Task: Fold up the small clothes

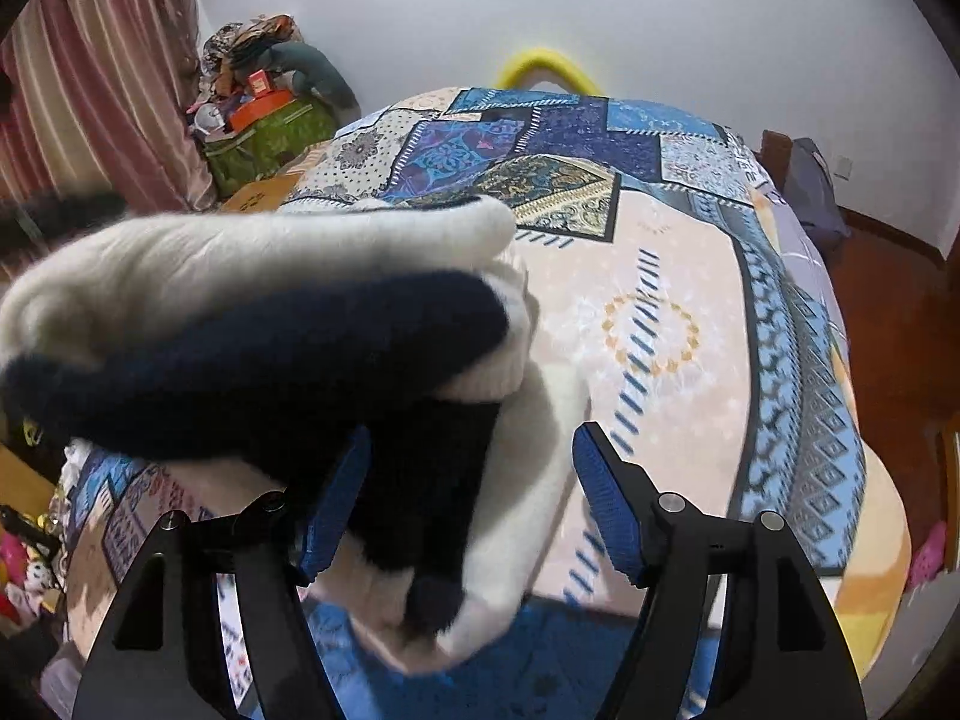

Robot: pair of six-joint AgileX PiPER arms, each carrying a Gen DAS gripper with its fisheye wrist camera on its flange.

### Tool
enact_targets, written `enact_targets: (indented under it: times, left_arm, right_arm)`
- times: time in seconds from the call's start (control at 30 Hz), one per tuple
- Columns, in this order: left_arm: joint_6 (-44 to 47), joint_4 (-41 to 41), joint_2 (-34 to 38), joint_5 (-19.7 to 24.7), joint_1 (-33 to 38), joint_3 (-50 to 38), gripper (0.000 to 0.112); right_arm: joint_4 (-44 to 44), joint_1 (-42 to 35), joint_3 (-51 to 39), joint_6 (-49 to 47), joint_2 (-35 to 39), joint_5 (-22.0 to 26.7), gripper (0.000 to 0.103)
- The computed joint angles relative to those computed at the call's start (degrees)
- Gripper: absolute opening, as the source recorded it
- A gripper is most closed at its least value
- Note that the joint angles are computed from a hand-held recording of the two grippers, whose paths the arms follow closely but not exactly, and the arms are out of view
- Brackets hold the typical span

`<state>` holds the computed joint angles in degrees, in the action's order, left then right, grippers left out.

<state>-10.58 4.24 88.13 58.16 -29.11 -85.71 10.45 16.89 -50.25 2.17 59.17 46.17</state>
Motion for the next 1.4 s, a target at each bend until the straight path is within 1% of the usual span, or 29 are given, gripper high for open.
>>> enact_targets:
  times: [0.03, 0.07, 0.1, 0.13, 0.23, 0.3, 0.4, 0.43, 0.47, 0.5, 0.57, 0.67, 0.73, 0.8, 0.83, 0.9, 0.93, 1.0, 1.07, 1.2, 1.33, 1.4]
  left_arm:
    - [0.8, -0.9, 1.8, 0.0, 0.9, 1.0, 0.095]
    - [2.1, -2.6, 2.3, -0.1, 1.7, 2.1, 0.095]
    - [4.4, -6.3, 3.2, -0.4, 3.3, 3.4, 0.095]
    - [5.0, -7.6, 3.0, -1.3, 3.9, 5.0, 0.096]
    - [4.6, -7.1, 1.9, -4.7, 3.8, 8.7, 0.099]
    - [4.2, -6.1, 1.4, -4.9, 3.3, 9.1, 0.099]
    - [3.4, -4.9, 1.1, -4.7, 2.3, 9.3, 0.099]
    - [2.9, -4.3, 0.8, -4.9, 1.8, 9.5, 0.099]
    - [2.7, -4.2, 0.5, -5.3, 1.5, 9.8, 0.099]
    - [2.5, -4.1, -0.2, -5.9, 1.4, 10.6, 0.099]
    - [0.9, -3.1, -1.2, -7.0, 0.7, 11.9, 0.099]
    - [0.4, -2.6, -2.7, -7.2, 0.0, 13.1, 0.099]
    - [1.3, -3.2, -3.8, -6.9, -0.1, 13.7, 0.099]
    - [2.0, -3.6, -4.9, -6.6, 0.1, 14.1, 0.098]
    - [2.5, -3.9, -5.5, -5.9, 0.4, 13.8, 0.094]
    - [3.1, -4.0, -6.4, -4.1, 1.6, 12.1, 0.09]
    - [2.5, -2.9, -7.0, -3.8, 2.1, 11.0, 0.09]
    - [2.5, -1.2, -7.8, -3.7, 3.4, 9.0, 0.09]
    - [4.6, -1.5, -7.4, -3.2, 5.5, 6.3, 0.09]
    - [6.9, -2.1, -3.9, -3.2, 8.9, 1.9, 0.09]
    - [13.5, -10.9, 1.2, -2.3, 12.6, -0.4, 0.09]
    - [15.8, -13.7, 3.3, -2.0, 12.4, 0.3, 0.09]
  right_arm:
    - [-0.2, -0.2, -0.2, -0.5, 1.0, -0.7, 0.067]
    - [-1.0, -0.2, -0.5, -0.7, 2.2, -1.5, 0.067]
    - [-2.5, 0.0, -0.6, -0.2, 3.2, -2.3, 0.067]
    - [-4.5, 0.0, -0.7, 0.9, 4.2, -3.3, 0.067]
    - [-12.6, 0.6, -1.4, 9.0, 6.0, -4.8, 0.066]
    - [-16.7, -0.1, -1.6, 14.5, 5.6, -6.0, 0.066]
    - [-23.2, 0.2, -2.3, 20.8, 4.2, -5.3, 0.066]
    - [-23.9, 0.0, -2.7, 21.2, 3.7, -4.7, 0.066]
    - [-22.2, -1.1, -3.2, 19.3, 3.0, -4.0, 0.067]
    - [-18.4, -3.2, -4.2, 15.7, 2.7, -3.2, 0.067]
    - [-10.5, -6.9, -6.0, 8.4, 1.4, 0.1, 0.067]
    - [-3.4, -9.0, -8.8, 2.1, -0.9, 5.6, 0.067]
    - [-2.8, -6.7, -10.0, 2.5, -1.5, 6.7, 0.067]
    - [-4.0, -2.2, -11.7, 5.4, -2.2, 7.8, 0.067]
    - [-3.6, -0.5, -12.1, 6.0, -2.0, 7.8, 0.067]
    - [0.2, 1.5, -13.7, 4.8, -1.0, 9.0, 0.066]
    - [1.0, 2.5, -14.0, 4.9, -0.5, 8.8, 0.067]
    - [-1.7, 6.6, -15.0, 8.4, 0.9, 7.7, 0.067]
    - [-4.5, 9.6, -15.7, 11.1, 2.5, 6.6, 0.067]
    - [-3.2, 10.5, -17.8, 10.4, 7.4, 4.9, 0.067]
    - [-3.1, 9.9, -20.3, 9.2, 13.5, 5.1, 0.066]
    - [-1.1, 8.4, -20.8, 7.2, 15.6, 7.1, 0.066]
